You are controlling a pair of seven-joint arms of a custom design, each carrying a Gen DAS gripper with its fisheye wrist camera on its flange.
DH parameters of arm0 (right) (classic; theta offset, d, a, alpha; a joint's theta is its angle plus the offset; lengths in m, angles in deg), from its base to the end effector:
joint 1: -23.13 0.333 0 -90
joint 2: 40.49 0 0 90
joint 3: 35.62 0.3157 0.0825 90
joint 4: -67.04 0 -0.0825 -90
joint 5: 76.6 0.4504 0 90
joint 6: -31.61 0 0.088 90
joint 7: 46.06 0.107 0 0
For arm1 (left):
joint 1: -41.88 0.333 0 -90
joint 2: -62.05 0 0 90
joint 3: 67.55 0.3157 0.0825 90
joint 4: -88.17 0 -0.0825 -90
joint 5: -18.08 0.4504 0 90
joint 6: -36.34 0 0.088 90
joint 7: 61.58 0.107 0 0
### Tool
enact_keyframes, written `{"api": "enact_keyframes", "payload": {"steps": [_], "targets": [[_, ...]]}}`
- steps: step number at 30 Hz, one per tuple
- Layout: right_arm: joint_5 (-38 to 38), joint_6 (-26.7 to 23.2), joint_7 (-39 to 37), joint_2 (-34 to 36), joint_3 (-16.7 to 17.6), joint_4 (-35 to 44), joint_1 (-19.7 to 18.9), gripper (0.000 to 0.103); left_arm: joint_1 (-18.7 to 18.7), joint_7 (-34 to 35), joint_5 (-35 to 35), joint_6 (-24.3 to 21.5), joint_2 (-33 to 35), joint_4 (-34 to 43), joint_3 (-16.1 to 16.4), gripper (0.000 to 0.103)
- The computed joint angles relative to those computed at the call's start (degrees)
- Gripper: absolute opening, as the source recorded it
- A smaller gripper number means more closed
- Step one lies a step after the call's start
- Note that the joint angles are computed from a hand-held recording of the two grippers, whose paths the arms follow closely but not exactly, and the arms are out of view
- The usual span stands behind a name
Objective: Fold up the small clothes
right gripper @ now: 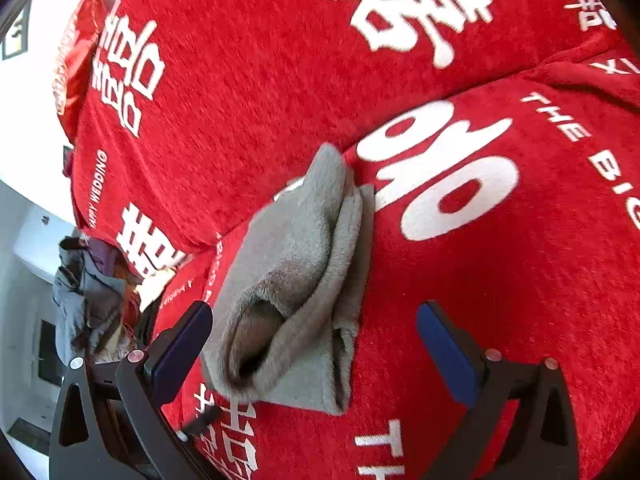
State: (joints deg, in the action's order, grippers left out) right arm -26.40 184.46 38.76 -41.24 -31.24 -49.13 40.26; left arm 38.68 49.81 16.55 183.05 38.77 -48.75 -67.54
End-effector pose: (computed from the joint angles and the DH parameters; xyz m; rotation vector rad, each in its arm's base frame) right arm 0.6138 0.2177 0.4899 -1.4453 1.7625 0.1735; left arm 0.5280 -0.0290 0.5089 -1.4492 2.2125 -0.4833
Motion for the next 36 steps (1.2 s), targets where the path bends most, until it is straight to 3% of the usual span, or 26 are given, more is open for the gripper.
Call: {"api": "enact_keyframes", "payload": {"steps": [3, 5, 6, 7, 8, 9, 10, 12, 16, 20, 22, 23, 24, 27, 28, 29, 30, 32, 34, 36], "targets": [[-1.9, -5.1, 2.3, 5.3, 0.3, 6.1, -0.1, 0.102, 2.5, -5.1, 5.4, 3.8, 3.0, 0.6, -3.0, 0.099], [-10.7, -6.7, 8.6, 8.5, 0.4, 10.1, 0.6, 0.102, 4.4, -10.7, 8.0, 3.6, 6.3, 3.7, -3.9, 0.099], [-13.3, -7.2, 10.0, 9.3, 0.5, 11.2, 0.7, 0.101, 4.2, -11.8, 6.9, 3.0, 7.1, 4.8, -3.2, 0.098], [-16.5, -7.5, 11.9, 10.4, 0.5, 12.8, 1.1, 0.096, 3.3, -11.2, 2.5, 1.6, 8.0, 6.1, -1.3, 0.089], [-17.7, -8.4, 12.0, 11.6, 0.8, 14.5, 1.1, 0.069, 2.1, -9.2, -4.4, -1.5, 9.1, 8.3, 1.3, 0.069], [-18.6, -9.9, 12.2, 12.6, 1.1, 16.1, 1.0, 0.036, 1.3, -6.4, -11.6, -6.0, 10.2, 10.5, 3.6, 0.059], [-21.3, -11.0, 13.7, 13.5, 1.0, 17.8, 1.5, 0.031, 1.6, -4.6, -15.6, -8.9, 10.7, 11.6, 4.4, 0.042], [-26.1, -8.5, 13.6, 13.3, 1.4, 18.8, 2.9, 0.023, 3.3, -4.1, -16.6, -8.3, 9.6, 10.5, 3.6, 0.034], [-29.1, -1.7, 7.7, 11.4, 2.8, 17.4, 4.5, 0.022, 4.3, -1.0, -21.6, -6.1, 4.2, 5.5, 4.7, 0.028], [-33.1, -5.6, 14.3, 14.3, 0.9, 19.0, 4.7, 0.022, 4.6, 1.1, -22.2, -8.8, 5.1, 5.6, 5.2, 0.028], [-29.7, -7.4, 12.0, 14.7, 1.6, 18.0, 2.9, 0.023, 4.7, 1.6, -21.9, -9.6, 5.1, 5.8, 4.5, 0.028], [-27.9, -7.9, 10.9, 14.5, 1.9, 17.3, 2.1, 0.028, 4.7, 1.9, -21.7, -9.9, 4.8, 5.7, 4.2, 0.028], [-26.2, -7.8, 10.1, 13.8, 2.2, 16.0, 1.6, 0.040, 4.5, 2.5, -21.9, -10.8, 3.9, 5.6, 4.2, 0.028], [-26.1, -6.9, 10.5, 11.6, 1.6, 13.3, 1.3, 0.064, 4.0, 4.4, -23.5, -13.7, 3.0, 7.0, 4.9, 0.030], [-26.1, -5.5, 10.6, 10.6, 1.4, 12.1, 1.2, 0.065, 3.6, 5.7, -24.8, -14.6, 2.8, 7.7, 5.4, 0.054], [-25.7, -4.7, 10.4, 10.0, 1.3, 11.4, 1.0, 0.067, 3.5, 6.3, -26.0, -14.5, 2.2, 7.9, 5.6, 0.095], [-25.7, -4.0, 11.2, 9.9, 1.1, 11.4, 1.0, 0.071, 3.6, 6.1, -27.0, -12.3, 1.7, 7.5, 5.5, 0.103], [-26.9, -3.7, 14.2, 10.6, 0.5, 12.5, 0.9, 0.075, 3.2, 5.1, -28.7, -8.4, 0.8, 7.0, 5.4, 0.103], [-26.8, -4.6, 15.1, 12.9, 0.5, 15.6, 0.6, 0.076, 2.4, 5.8, -29.3, -12.0, 2.7, 9.6, 6.1, 0.103], [-27.8, -6.9, 16.7, 16.4, 0.4, 20.1, 0.6, 0.076, 3.1, 3.6, -28.2, -11.8, 4.7, 11.0, 4.9, 0.103]]}}
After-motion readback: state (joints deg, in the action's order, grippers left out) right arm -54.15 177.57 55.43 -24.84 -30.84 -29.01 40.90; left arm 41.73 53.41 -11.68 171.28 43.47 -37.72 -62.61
